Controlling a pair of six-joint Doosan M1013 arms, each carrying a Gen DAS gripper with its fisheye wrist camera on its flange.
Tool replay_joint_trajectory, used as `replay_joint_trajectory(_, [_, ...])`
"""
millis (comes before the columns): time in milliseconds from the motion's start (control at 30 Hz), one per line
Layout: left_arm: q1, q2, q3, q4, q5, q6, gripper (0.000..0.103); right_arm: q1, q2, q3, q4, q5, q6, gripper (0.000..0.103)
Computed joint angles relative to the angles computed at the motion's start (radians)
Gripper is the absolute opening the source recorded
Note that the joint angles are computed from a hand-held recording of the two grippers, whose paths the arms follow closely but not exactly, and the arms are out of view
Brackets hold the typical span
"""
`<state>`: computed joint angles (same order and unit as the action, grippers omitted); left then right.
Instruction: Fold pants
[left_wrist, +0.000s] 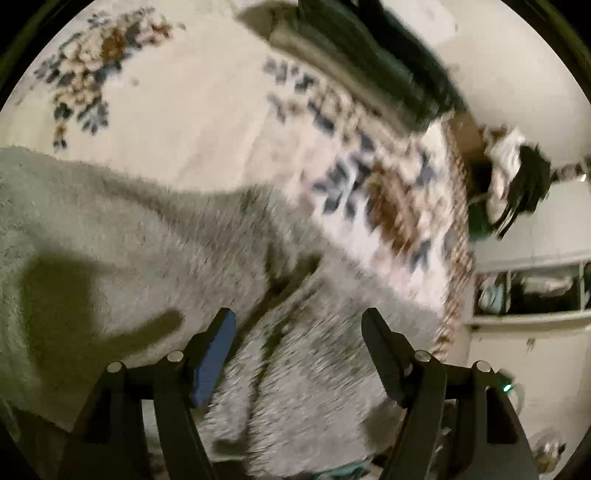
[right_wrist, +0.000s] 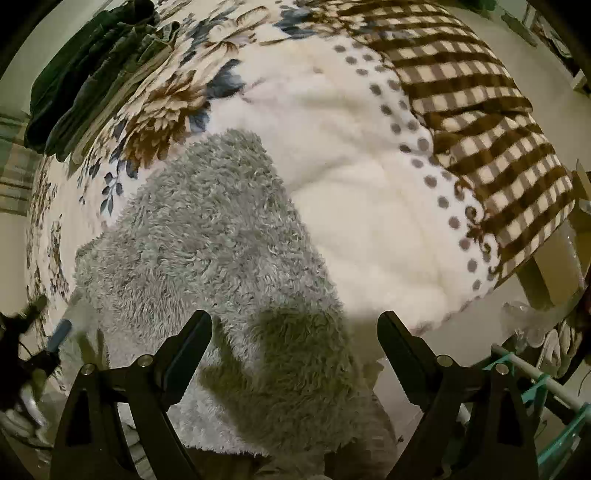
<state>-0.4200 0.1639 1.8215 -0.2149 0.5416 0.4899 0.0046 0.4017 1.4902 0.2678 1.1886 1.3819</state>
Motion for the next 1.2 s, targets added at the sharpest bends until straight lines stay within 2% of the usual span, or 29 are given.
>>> replay_joint_trajectory(67, [0.002,0.021,-0.017,-0.089,0.068,0.099,0.069,0.000,-0.001,0.000,0.007,0.000,0.005,0.093])
replay_joint_trajectory(133, [-0.006,0.026,-0.018,-0.164,0.105,0.170,0.069,0.002,-0.002,-0.002,0.012,0.000,0.003,0.093])
replay_joint_trajectory(300, [-0.049,0.036,0.004,-0.355,0.133,0.239,0.066,0.013,0.000,-0.012,0.017,0.004,-0.003,0.093])
replay_joint_trajectory(333, [-0.057,0.039,0.006,-0.362,0.127,0.237,0.052,0.016,0.001,-0.014,0.021,0.006,-0.004,0.093])
replay_joint_trajectory(367, [-0.067,0.046,0.000,-0.338,0.129,0.216,0.036,0.019,0.002,-0.017,0.024,0.009,-0.004,0.093])
replay_joint_trajectory(400, [-0.079,0.054,-0.009,-0.284,0.138,0.179,0.011,0.024,0.002,-0.020,0.021,0.011,-0.003,0.093])
replay_joint_trajectory(600, [-0.102,0.010,0.006,-0.032,0.076,-0.052,0.007,0.094,0.022,-0.094,-0.008,0.088,-0.088,0.093])
replay_joint_trajectory(767, [-0.091,-0.014,0.029,0.016,0.055,-0.116,0.007,0.209,0.087,-0.216,-0.036,0.196,-0.299,0.093])
replay_joint_trajectory(833, [-0.093,-0.024,0.043,0.023,0.039,-0.136,0.007,0.256,0.104,-0.237,-0.079,0.186,-0.369,0.092])
replay_joint_trajectory(900, [-0.098,-0.031,0.053,0.043,0.030,-0.163,0.007,0.305,0.122,-0.248,-0.134,0.178,-0.461,0.082])
replay_joint_trajectory(933, [-0.101,-0.028,0.051,0.050,0.026,-0.169,0.007,0.328,0.128,-0.246,-0.166,0.171,-0.510,0.061])
replay_joint_trajectory(967, [-0.102,-0.031,0.057,0.052,0.021,-0.174,0.007,0.348,0.128,-0.234,-0.204,0.149,-0.552,0.022])
replay_joint_trajectory(1000, [-0.104,-0.027,0.055,0.051,0.017,-0.175,0.007,0.363,0.126,-0.222,-0.239,0.129,-0.571,0.007])
replay_joint_trajectory(1033, [-0.104,-0.023,0.054,0.049,0.012,-0.175,0.007,0.374,0.124,-0.211,-0.268,0.104,-0.572,0.007])
replay_joint_trajectory(1200, [-0.104,-0.050,0.073,0.117,0.009,-0.244,0.007,0.364,0.094,-0.211,-0.178,0.056,-0.560,0.007])
